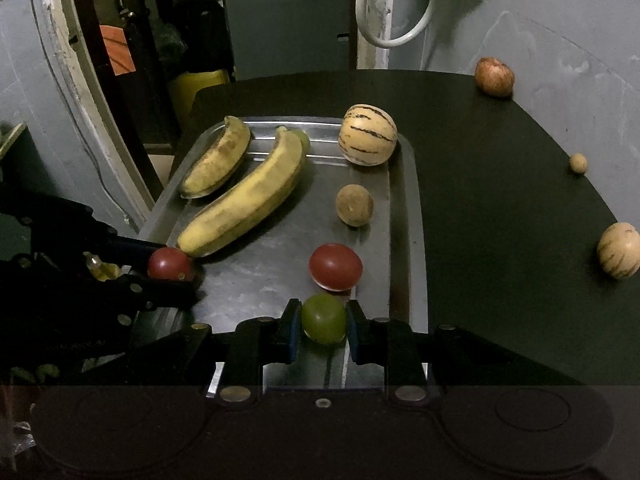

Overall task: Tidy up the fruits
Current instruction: 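Lower and release the red fruit with the left tool while the right tool releases the green fruit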

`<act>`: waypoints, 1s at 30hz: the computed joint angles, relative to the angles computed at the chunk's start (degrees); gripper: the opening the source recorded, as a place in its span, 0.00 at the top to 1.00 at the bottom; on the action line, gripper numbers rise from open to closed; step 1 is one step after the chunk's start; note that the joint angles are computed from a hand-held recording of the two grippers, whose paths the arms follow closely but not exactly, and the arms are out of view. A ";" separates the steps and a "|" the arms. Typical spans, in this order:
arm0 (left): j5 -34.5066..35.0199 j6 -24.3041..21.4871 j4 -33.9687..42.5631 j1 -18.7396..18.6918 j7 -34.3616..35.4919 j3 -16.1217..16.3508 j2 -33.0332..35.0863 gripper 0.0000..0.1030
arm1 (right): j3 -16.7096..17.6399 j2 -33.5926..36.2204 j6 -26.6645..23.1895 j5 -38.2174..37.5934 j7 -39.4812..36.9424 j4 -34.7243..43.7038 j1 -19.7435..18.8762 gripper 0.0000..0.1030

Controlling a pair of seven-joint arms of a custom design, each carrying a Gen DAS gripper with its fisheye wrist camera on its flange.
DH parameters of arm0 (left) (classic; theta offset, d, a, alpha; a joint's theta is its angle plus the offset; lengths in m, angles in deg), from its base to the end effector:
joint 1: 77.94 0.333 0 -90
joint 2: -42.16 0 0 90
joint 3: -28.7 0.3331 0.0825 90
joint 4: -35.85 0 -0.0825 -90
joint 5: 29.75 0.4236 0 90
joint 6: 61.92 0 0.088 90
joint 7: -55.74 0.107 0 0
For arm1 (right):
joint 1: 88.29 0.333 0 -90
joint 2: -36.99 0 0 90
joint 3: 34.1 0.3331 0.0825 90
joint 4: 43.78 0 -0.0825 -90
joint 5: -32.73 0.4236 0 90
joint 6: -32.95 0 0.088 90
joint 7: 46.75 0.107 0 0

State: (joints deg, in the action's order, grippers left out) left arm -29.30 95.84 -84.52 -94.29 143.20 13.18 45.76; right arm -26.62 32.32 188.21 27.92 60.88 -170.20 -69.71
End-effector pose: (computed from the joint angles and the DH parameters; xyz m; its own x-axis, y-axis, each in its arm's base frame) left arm 0.5387 -0.3325 0.4534 -0.4994 -0.8656 0.0350 -0.7289 0.3980 -0.5571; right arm 0.5292 0.2635 0.4778 0.2387 -0.9671 -0.0880 -0.8230 -0.1533 -0.5470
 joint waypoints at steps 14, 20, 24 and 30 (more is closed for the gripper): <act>1.38 0.58 0.63 -0.10 -1.56 0.11 -0.24 0.61 | 0.08 -0.95 1.26 -0.34 0.88 -0.34 -0.35 0.67; 1.89 0.41 0.82 -0.09 -2.24 0.19 -0.41 0.56 | 0.40 -2.71 1.81 -0.33 3.67 -1.07 -1.13 0.50; 2.63 0.95 0.65 -0.14 -2.95 0.29 -0.95 0.42 | 1.12 -4.86 2.54 -1.62 6.79 -2.21 -2.10 0.37; 3.78 1.91 0.45 -0.31 -3.85 0.44 -1.81 0.24 | 2.54 -8.31 4.00 -3.02 9.84 -4.13 -3.81 0.26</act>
State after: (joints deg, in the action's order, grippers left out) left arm -25.51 97.75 -84.07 -94.61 139.35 13.62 43.95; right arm -24.08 24.01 192.22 24.90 70.72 -174.33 -73.53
